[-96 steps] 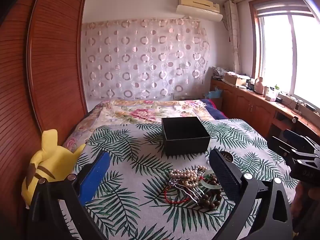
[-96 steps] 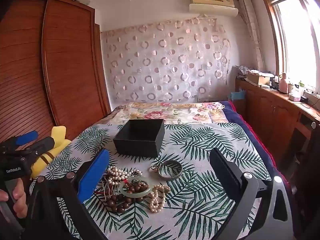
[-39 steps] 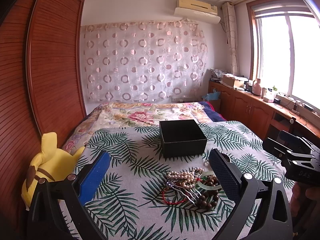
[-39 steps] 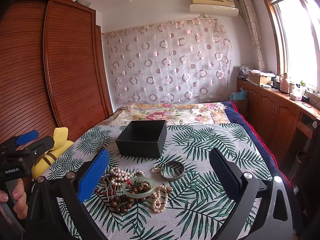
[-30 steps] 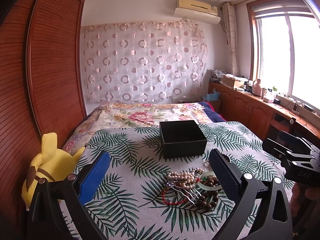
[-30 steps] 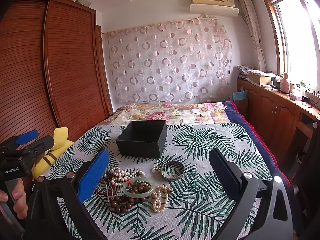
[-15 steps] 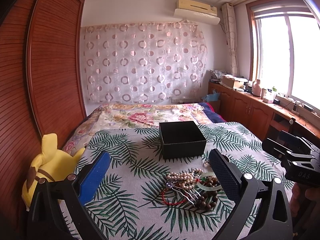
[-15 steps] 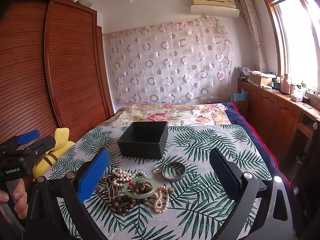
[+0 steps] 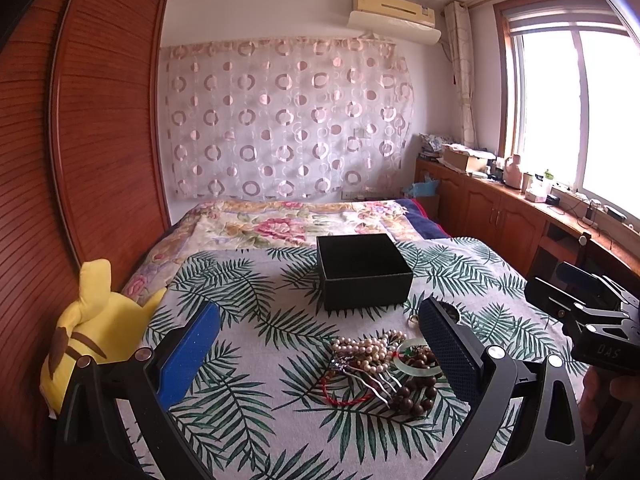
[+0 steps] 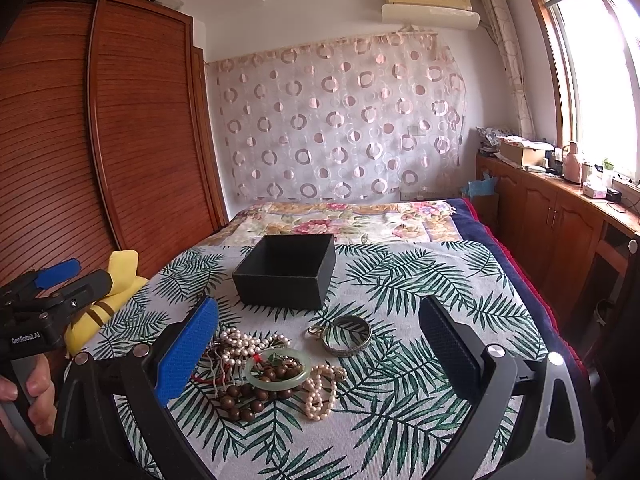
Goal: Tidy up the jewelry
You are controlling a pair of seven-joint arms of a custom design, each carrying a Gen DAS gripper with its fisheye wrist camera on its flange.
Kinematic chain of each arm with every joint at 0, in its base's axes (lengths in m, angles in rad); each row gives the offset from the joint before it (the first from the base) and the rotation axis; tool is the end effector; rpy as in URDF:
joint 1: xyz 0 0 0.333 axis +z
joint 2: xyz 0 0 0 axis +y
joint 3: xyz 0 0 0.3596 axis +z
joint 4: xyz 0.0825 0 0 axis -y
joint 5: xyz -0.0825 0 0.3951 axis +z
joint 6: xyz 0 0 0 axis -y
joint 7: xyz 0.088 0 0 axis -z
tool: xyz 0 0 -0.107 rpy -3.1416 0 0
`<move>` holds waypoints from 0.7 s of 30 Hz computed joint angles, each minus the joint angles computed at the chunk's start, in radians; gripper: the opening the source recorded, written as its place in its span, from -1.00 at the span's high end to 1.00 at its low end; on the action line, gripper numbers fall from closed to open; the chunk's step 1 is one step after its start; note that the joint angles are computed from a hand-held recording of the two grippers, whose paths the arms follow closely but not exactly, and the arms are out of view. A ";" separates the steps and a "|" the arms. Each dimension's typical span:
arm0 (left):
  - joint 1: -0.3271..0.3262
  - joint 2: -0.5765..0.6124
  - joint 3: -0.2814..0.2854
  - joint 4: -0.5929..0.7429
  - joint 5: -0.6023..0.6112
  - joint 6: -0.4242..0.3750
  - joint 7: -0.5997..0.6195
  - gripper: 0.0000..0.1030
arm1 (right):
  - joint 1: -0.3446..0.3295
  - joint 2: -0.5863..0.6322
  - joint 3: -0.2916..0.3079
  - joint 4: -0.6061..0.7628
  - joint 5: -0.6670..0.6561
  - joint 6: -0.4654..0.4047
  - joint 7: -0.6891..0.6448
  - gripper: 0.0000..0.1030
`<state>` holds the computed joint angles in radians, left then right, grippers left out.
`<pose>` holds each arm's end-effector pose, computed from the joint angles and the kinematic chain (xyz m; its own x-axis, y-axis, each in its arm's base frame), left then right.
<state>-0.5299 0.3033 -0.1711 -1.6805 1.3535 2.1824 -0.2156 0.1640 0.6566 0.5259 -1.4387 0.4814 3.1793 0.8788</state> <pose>0.5668 -0.4123 0.5085 0.3446 -0.9387 0.0102 -0.4009 -0.1570 -0.9026 0.7065 0.3621 0.4924 0.6138 -0.7816 -0.1112 -0.3760 -0.1656 -0.9117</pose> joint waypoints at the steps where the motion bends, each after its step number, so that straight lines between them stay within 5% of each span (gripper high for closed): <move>1: 0.000 0.002 0.001 -0.003 0.004 0.003 -0.006 -0.86 | 0.001 0.005 -0.002 0.002 -0.001 0.001 0.000 -0.96; 15: 0.040 0.047 0.018 -0.011 -0.036 0.152 0.011 -0.86 | -0.047 0.035 0.029 -0.011 0.003 -0.034 -0.067 -0.95; 21: 0.055 0.098 0.034 0.022 -0.095 0.255 0.083 -0.86 | -0.045 0.047 0.001 0.002 0.034 -0.098 -0.106 -0.64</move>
<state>-0.4745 0.4009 -0.1374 -1.6588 1.2586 2.4372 -0.1327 0.1192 0.7040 0.5270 -1.4372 0.5155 3.0810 0.7732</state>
